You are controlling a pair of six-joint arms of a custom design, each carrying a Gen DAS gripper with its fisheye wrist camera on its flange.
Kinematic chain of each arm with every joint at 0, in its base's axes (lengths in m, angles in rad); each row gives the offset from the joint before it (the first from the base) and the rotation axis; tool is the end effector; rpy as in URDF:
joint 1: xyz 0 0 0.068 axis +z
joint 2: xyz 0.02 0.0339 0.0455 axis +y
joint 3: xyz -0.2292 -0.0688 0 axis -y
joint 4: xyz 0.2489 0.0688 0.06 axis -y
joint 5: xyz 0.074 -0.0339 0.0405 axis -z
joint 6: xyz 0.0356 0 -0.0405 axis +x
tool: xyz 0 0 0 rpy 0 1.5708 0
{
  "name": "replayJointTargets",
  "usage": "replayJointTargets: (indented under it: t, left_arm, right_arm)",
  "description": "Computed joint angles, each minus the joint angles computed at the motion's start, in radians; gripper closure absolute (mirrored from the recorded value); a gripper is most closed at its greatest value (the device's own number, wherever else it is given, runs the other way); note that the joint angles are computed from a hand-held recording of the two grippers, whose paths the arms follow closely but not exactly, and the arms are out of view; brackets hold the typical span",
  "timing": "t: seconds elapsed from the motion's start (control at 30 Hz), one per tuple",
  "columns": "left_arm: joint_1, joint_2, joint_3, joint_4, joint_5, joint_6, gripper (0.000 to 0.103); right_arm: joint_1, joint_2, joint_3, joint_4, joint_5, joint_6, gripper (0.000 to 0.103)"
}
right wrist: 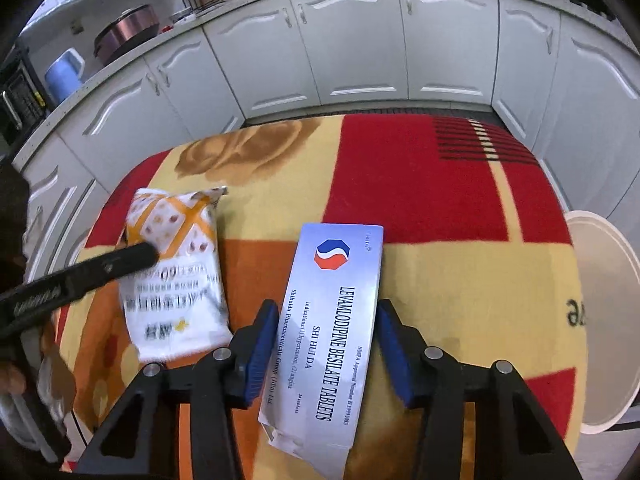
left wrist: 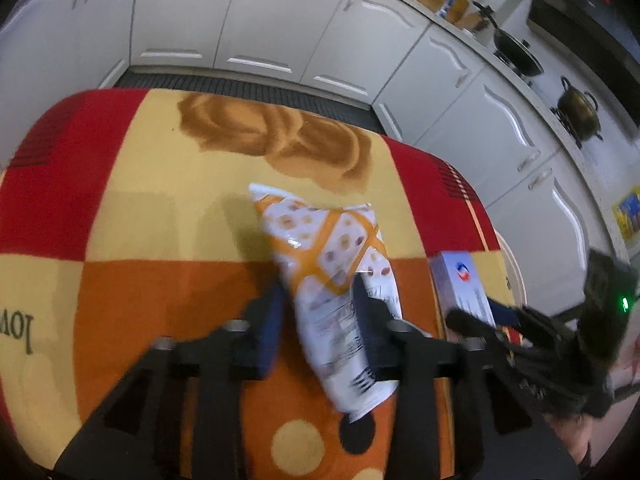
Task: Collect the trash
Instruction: 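Grasp the orange-patterned snack bag with the left tool while the right tool grasps the white medicine box, then carry bag and box over the beige bin and open both tools to drop them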
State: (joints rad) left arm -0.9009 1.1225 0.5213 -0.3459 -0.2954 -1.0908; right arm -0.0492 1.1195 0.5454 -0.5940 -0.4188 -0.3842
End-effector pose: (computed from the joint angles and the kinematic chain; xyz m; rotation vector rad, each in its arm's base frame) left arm 0.1466 -0.1683 0.1410 -0.3594 2.4981 -0.4780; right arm 0.2038 0.0045 0.1370 -0.5510 2.5742 0.4304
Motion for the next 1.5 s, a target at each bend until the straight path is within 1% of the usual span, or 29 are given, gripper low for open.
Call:
replayJointTargets:
  t: [0.03, 0.1, 0.17, 0.23, 0.27, 0.3, 0.33, 0.37, 0.43, 0.5, 0.57, 0.77, 0.93, 1.07, 1.13, 1.33, 1.5]
  left_arm:
    - [0.009, 0.012, -0.006, 0.029, -0.001, -0.005, 0.051]
    - [0.025, 0.039, -0.005, 0.061, 0.000, -0.011, 0.050]
    - [0.047, 0.084, 0.005, 0.092, 0.015, -0.008, 0.050]
    - [0.046, 0.103, 0.007, 0.112, 0.013, -0.008, 0.051]
    - [0.033, 0.109, 0.013, 0.109, -0.005, -0.005, 0.055]
    - [0.027, 0.109, 0.015, 0.108, -0.006, 0.000, 0.071]
    - [0.018, 0.111, 0.022, 0.097, -0.008, 0.002, 0.077]
    - [0.008, 0.107, 0.026, 0.088, -0.019, 0.001, 0.079]
    - [-0.021, 0.081, 0.031, 0.059, -0.045, -0.004, 0.088]
    - [-0.048, 0.048, 0.033, 0.032, -0.065, -0.014, 0.090]
    - [-0.085, 0.025, 0.052, 0.002, -0.096, -0.019, 0.092]
    - [-0.184, 0.030, 0.141, -0.057, -0.155, -0.022, 0.093]
    - [-0.246, 0.109, 0.249, -0.075, -0.181, -0.012, 0.093]
    - [-0.285, 0.208, 0.357, -0.071, -0.191, 0.014, 0.093]
    - [-0.296, 0.262, 0.415, -0.067, -0.188, 0.032, 0.093]
    - [-0.316, 0.440, 0.605, -0.069, -0.176, 0.083, 0.093]
    - [-0.324, 0.592, 0.770, -0.079, -0.156, 0.129, 0.093]
  right_arm:
    - [0.004, 0.000, 0.000, -0.002, 0.008, -0.003, 0.055]
    - [-0.002, 0.003, 0.006, -0.015, 0.006, -0.008, 0.053]
    - [-0.008, 0.025, 0.014, -0.007, -0.016, 0.012, 0.047]
    - [0.016, 0.038, 0.011, 0.020, -0.005, 0.034, 0.047]
    - [0.026, 0.033, 0.001, 0.034, 0.001, 0.035, 0.047]
    - [0.033, 0.025, -0.015, 0.056, 0.007, 0.032, 0.050]
    - [0.032, 0.017, -0.029, 0.071, 0.009, 0.025, 0.054]
    - [0.025, 0.012, -0.035, 0.076, 0.004, 0.018, 0.057]
    - [-0.006, 0.014, -0.029, 0.060, -0.032, 0.003, 0.057]
    - [-0.050, -0.019, -0.022, 0.012, -0.077, -0.027, 0.057]
    - [-0.085, -0.071, -0.024, -0.032, -0.100, -0.061, 0.057]
    - [-0.252, -0.147, 0.017, -0.195, -0.199, -0.200, 0.057]
    - [-0.416, -0.131, 0.073, -0.309, -0.268, -0.338, 0.057]
    - [-0.545, -0.099, 0.123, -0.381, -0.307, -0.454, 0.057]
    - [-0.616, -0.071, 0.156, -0.416, -0.323, -0.519, 0.057]
    - [-0.777, 0.073, 0.264, -0.462, -0.348, -0.636, 0.057]
    - [-0.861, 0.180, 0.342, -0.462, -0.354, -0.676, 0.057]
